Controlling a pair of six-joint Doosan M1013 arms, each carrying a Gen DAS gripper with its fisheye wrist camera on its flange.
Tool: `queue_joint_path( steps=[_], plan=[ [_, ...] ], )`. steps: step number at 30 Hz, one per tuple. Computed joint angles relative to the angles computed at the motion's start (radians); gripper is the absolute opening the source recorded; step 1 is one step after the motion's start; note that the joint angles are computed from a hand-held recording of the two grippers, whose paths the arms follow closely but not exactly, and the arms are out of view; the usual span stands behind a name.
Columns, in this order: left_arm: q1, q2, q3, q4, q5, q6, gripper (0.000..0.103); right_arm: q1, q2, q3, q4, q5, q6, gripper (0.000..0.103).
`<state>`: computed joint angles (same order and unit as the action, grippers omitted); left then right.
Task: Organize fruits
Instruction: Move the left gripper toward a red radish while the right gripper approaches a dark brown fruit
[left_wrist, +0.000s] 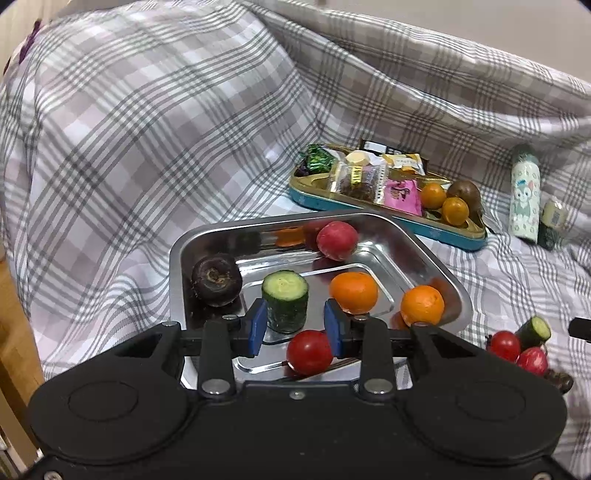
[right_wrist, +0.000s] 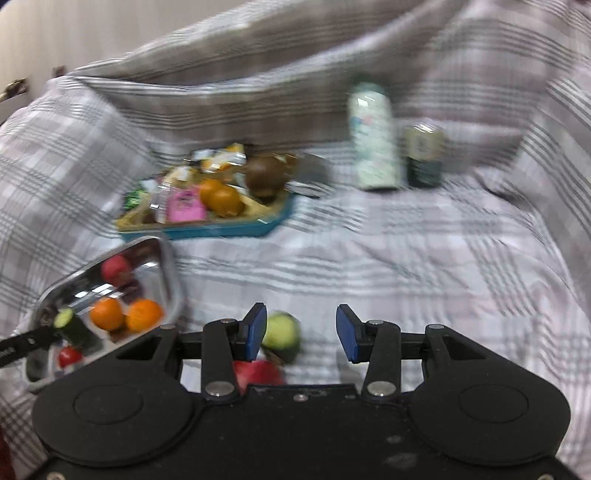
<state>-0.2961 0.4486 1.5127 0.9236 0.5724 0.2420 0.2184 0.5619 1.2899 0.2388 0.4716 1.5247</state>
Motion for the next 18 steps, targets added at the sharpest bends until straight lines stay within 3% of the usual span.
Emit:
queue_joint_path(
  steps=[3,7,9,14,18],
  plan=[
    [-0.013,-0.001,0.009,0.064,-0.012,0.001,0.042,-0.003,-0.013,0.029,-0.053,-0.003,0.066,0.045],
    [-0.026,-0.015,0.045,0.2,-0.088,-0.036,0.043,-0.003,-0.037,0.079,-0.09,-0.047,0.083,0.045],
    [-0.029,-0.018,0.052,0.212,-0.123,-0.005,0.043,-0.006,-0.046,0.096,-0.078,-0.056,0.064,0.045],
    [-0.031,-0.014,0.036,0.033,-0.18,0.232,0.043,-0.011,-0.055,0.112,-0.001,-0.05,-0.053,0.045],
    [-0.032,-0.005,0.009,-0.235,-0.202,0.544,0.043,-0.022,-0.053,0.106,0.104,-0.027,-0.151,0.045]
  ],
)
